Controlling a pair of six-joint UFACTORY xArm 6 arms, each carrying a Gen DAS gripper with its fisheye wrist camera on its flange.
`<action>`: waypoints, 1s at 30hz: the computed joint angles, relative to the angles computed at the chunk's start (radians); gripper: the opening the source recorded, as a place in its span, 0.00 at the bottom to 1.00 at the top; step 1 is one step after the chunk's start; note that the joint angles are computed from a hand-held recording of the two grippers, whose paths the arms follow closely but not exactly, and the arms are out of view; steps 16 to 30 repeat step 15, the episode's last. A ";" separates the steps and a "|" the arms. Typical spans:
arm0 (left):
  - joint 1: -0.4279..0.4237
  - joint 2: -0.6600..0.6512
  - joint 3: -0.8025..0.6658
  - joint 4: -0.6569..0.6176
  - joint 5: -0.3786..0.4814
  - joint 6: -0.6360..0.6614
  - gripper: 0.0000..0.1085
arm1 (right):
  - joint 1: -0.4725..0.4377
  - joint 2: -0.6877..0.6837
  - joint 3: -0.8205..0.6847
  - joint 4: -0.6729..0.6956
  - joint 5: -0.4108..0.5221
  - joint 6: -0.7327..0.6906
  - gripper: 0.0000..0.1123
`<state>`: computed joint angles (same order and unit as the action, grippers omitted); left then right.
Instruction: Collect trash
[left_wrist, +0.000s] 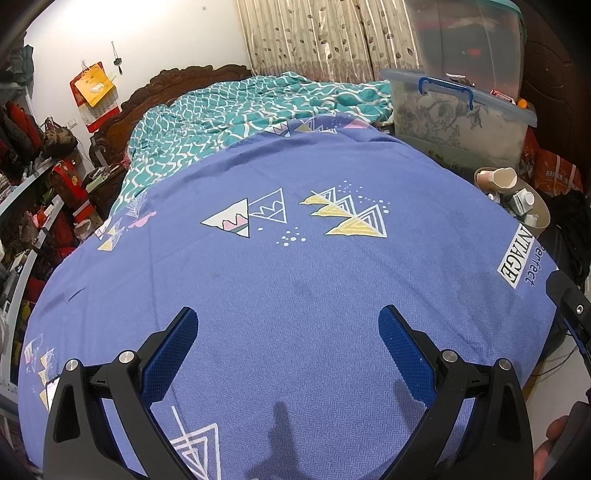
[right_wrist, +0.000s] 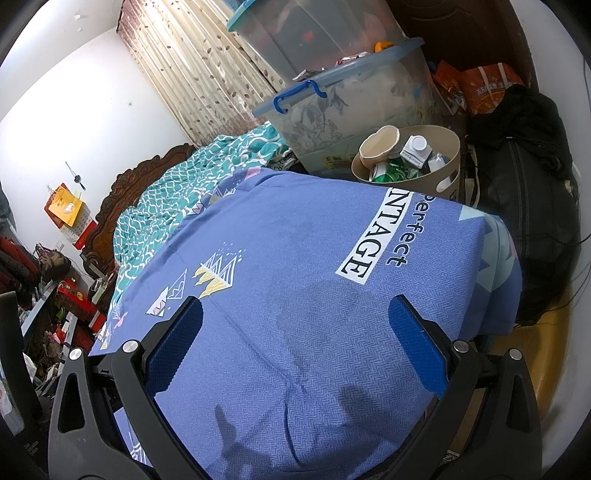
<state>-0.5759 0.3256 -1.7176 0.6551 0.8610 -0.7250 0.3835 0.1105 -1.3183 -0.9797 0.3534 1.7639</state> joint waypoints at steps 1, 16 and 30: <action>0.001 0.000 0.001 -0.003 -0.004 0.005 0.87 | 0.002 0.000 0.000 -0.002 0.002 0.003 0.89; 0.008 -0.010 0.010 -0.035 -0.021 0.041 0.87 | 0.001 0.001 -0.001 0.004 0.001 -0.004 0.89; 0.008 -0.010 0.010 -0.035 -0.021 0.041 0.87 | 0.001 0.001 -0.001 0.004 0.001 -0.004 0.89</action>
